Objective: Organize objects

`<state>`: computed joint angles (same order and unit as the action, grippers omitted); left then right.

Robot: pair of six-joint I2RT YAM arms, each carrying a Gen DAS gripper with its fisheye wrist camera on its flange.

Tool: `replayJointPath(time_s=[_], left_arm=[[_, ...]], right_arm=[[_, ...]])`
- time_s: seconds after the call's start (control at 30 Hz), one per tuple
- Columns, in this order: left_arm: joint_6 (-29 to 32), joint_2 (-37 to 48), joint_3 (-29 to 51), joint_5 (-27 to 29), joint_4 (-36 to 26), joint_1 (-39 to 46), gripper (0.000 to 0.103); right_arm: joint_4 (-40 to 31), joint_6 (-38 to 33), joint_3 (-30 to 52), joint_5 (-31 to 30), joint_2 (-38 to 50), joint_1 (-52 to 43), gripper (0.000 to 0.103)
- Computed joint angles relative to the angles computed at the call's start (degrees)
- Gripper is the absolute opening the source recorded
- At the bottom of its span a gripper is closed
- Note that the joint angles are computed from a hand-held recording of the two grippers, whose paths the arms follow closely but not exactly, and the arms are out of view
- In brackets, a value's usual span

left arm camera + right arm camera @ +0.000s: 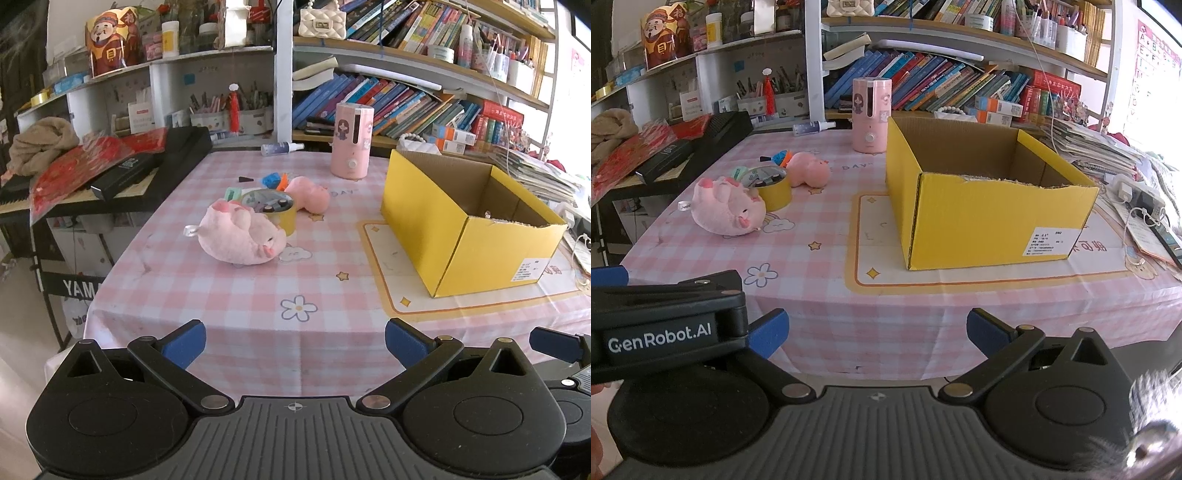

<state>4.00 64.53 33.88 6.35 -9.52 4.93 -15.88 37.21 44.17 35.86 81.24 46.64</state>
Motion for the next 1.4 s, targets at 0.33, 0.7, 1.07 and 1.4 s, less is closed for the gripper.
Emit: replayJointPath(time_s=[0.33,0.7,1.07,1.4], left_arm=[[0.14,0.38,-0.25,-0.26,0.71,-0.02,0.103],[-0.26,-0.21,-1.08,-1.29,1.46,-1.12,0.103],[-0.43,-0.48,-0.97,-1.62,1.17,-1.45,0.103],[-0.26,-2.25,-1.48,-1.43,0.58,-1.06,0.103]], right_arm=[[-0.27,0.45,-0.14,-0.17,-0.04,-0.21,0.103],[-0.93,0.97,-0.80,0.34,-1.04,-0.32,0.103],[-1.25,0.98,-0.95,0.42,-1.53,-0.31,0.103],[-1.72,0.62,-0.80,1.34,-2.08,0.59,0.103]])
